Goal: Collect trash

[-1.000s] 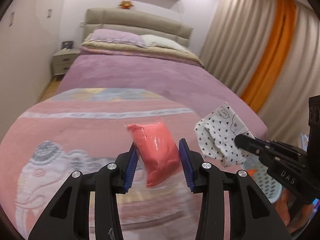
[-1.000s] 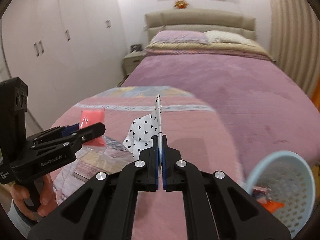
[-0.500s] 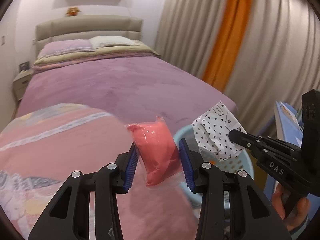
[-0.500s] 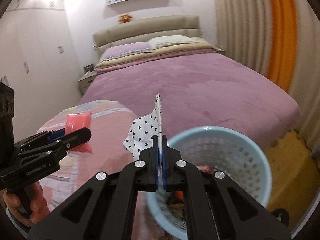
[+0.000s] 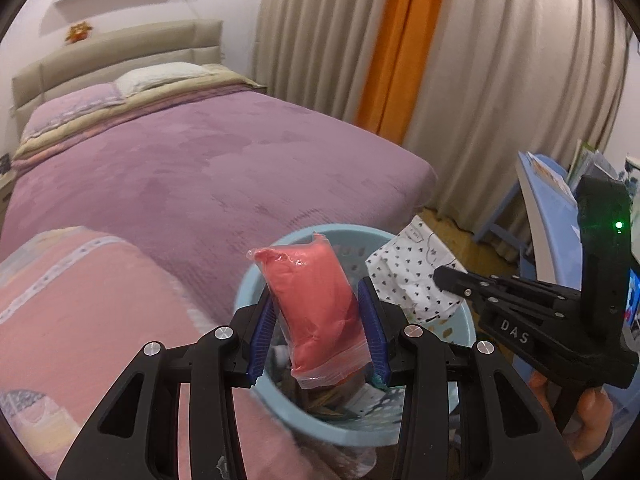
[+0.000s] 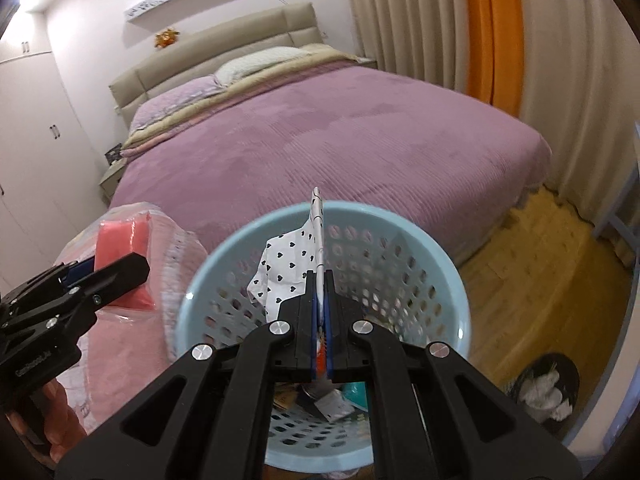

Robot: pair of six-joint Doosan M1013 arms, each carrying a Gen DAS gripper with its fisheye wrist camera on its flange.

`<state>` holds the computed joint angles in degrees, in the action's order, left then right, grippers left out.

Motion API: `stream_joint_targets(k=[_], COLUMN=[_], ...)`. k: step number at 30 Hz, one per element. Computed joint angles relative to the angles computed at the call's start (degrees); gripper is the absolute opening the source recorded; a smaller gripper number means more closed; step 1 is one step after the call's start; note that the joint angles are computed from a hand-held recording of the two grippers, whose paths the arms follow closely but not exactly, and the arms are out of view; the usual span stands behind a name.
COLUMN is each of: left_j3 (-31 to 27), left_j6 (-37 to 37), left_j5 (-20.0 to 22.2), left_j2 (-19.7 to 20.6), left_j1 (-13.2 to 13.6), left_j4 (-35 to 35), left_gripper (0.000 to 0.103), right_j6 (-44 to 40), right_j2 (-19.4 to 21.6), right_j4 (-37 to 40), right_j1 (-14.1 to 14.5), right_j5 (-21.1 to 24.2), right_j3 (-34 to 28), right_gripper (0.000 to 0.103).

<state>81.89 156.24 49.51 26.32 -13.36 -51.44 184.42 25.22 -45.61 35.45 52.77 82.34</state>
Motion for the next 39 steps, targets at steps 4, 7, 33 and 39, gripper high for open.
stream_joint_targets(k=[4,7,33,39], left_j3=[0.2,0.1,12.0,14.9], left_j6=[-0.2,-0.5,16.4,24.9], left_j5=[0.4,0.7,-17.0,-24.0], left_j2=[0.1,0.3,-7.7,-8.0], left_j1=[-0.8,-1.0,4.0,4.7], left_j4=[1.1,1.5,-14.5,-23.6], left_gripper=[0.040,0.057,0.090,0.091], right_j6=[0.0,0.4,4.7,7.4], right_j2=[-0.5,-0.8,2.4,5.3], right_j4=[1.6,2.7,-9.0,-16.5], right_j1=[-0.3,-0.3,5.5,8.4], right_j5=[0.5,0.6,6.3,14.3], right_j3=[1.2,1.9,-3.9,-6.7], right_gripper=[0.002,0.003,0.068,0.078])
